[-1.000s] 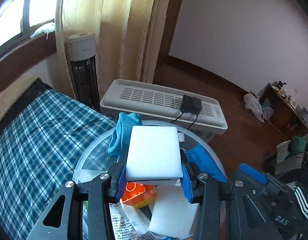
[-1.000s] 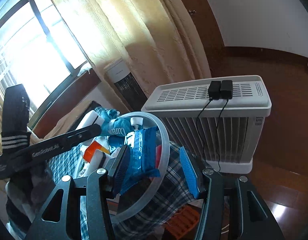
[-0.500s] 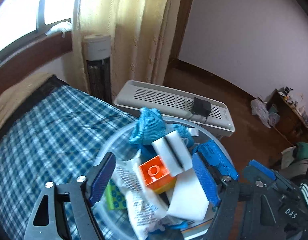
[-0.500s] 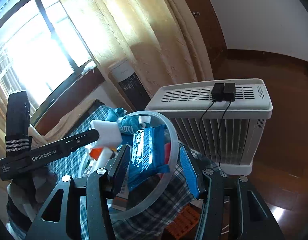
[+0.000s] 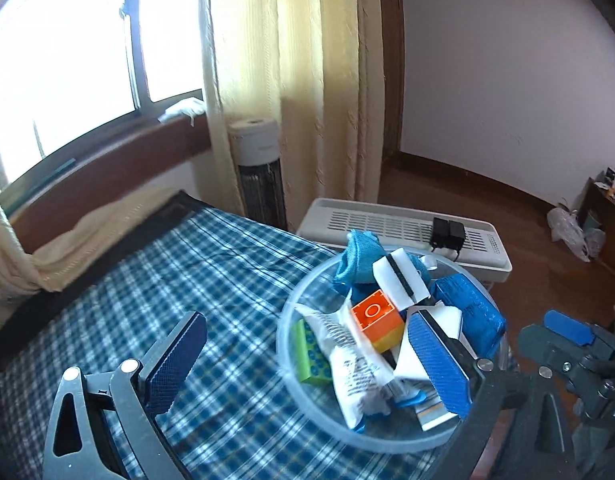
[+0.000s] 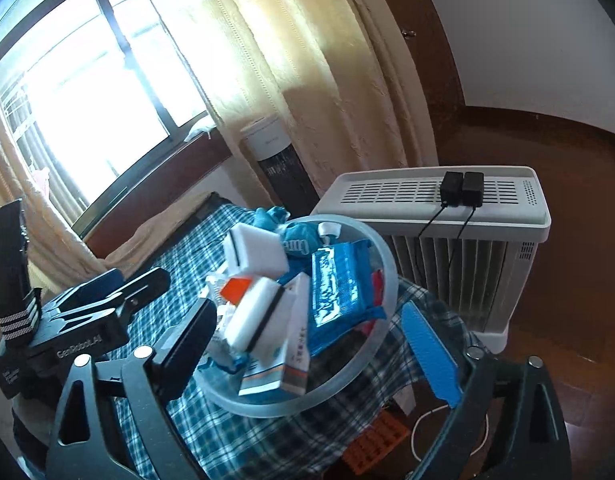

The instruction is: Organize objects

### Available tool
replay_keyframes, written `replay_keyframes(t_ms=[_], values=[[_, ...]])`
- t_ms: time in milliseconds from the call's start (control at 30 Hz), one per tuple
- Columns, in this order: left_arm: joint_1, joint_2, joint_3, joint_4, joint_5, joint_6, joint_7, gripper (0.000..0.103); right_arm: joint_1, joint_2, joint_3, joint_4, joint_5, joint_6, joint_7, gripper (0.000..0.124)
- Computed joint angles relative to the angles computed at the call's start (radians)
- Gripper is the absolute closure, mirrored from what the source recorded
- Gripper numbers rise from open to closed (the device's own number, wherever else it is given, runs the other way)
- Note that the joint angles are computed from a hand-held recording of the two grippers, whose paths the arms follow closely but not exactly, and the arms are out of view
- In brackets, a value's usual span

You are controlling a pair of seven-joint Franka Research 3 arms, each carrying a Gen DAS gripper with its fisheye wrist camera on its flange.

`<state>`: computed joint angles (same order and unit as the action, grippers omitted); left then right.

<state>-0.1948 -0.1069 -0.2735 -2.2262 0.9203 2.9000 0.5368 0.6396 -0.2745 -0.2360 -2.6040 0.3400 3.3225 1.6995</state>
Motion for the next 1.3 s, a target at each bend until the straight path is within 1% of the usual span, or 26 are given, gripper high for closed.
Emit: replay_keyframes(t_ms=[67,133,167,267,433,467,500,667,767,833,900,1067,1167,1300], values=[[0.007,-0.025,-0.002,-0.019,0.029,0.004,-0.024,0.001,-0.082,-0.005,0.092,-0.006,0.014,0.0,0.003,0.021],[0.016,-0.046,-0.008,-0.037,0.051,0.01,-0.043,0.001,-0.192,-0.011,0.211,-0.008,0.029,-0.007,0.006,0.021],[0.023,-0.059,-0.012,-0.047,0.069,0.012,-0.06,0.001,-0.266,-0.016,0.29,-0.008,0.036,-0.015,0.009,0.021],[0.037,-0.096,-0.018,-0.08,0.083,0.028,-0.078,0.001,-0.445,-0.043,0.48,-0.012,0.033,-0.041,0.03,0.021],[0.056,-0.15,-0.023,-0.138,0.042,0.049,-0.064,0.001,-0.677,-0.108,0.724,-0.022,-0.045,-0.094,0.119,0.021],[0.06,-0.161,-0.022,-0.151,0.027,0.053,-0.056,0.001,-0.705,-0.121,0.753,-0.023,-0.063,-0.107,0.138,0.021],[0.063,-0.17,-0.025,-0.162,0.014,0.053,-0.048,0.001,-0.723,-0.133,0.776,-0.025,-0.081,-0.118,0.155,0.021],[0.08,-0.223,-0.03,-0.214,-0.053,0.043,-0.006,0.0,-0.779,-0.172,0.85,-0.024,-0.166,-0.171,0.232,0.021],[0.086,-0.25,-0.027,-0.246,-0.094,0.065,0.025,0.001,-0.796,-0.188,0.88,-0.019,-0.216,-0.204,0.272,0.021],[0.089,-0.264,-0.025,-0.265,-0.124,0.08,0.048,0.001,-0.824,-0.201,0.914,-0.013,-0.256,-0.228,0.308,0.021],[0.093,-0.274,-0.027,-0.277,-0.152,0.091,0.071,0.001,-0.837,-0.206,0.935,-0.006,-0.29,-0.247,0.338,0.021],[0.094,-0.281,-0.032,-0.292,-0.214,0.101,0.133,0.0,-0.844,-0.207,0.951,0.008,-0.362,-0.283,0.403,0.021],[0.108,-0.286,-0.05,-0.294,-0.227,0.1,0.148,0.0,-0.854,-0.209,0.965,0.018,-0.413,-0.31,0.439,0.021],[0.111,-0.289,-0.057,-0.297,-0.246,0.099,0.167,0.0,-0.834,-0.202,0.947,0.019,-0.461,-0.319,0.476,0.021]])
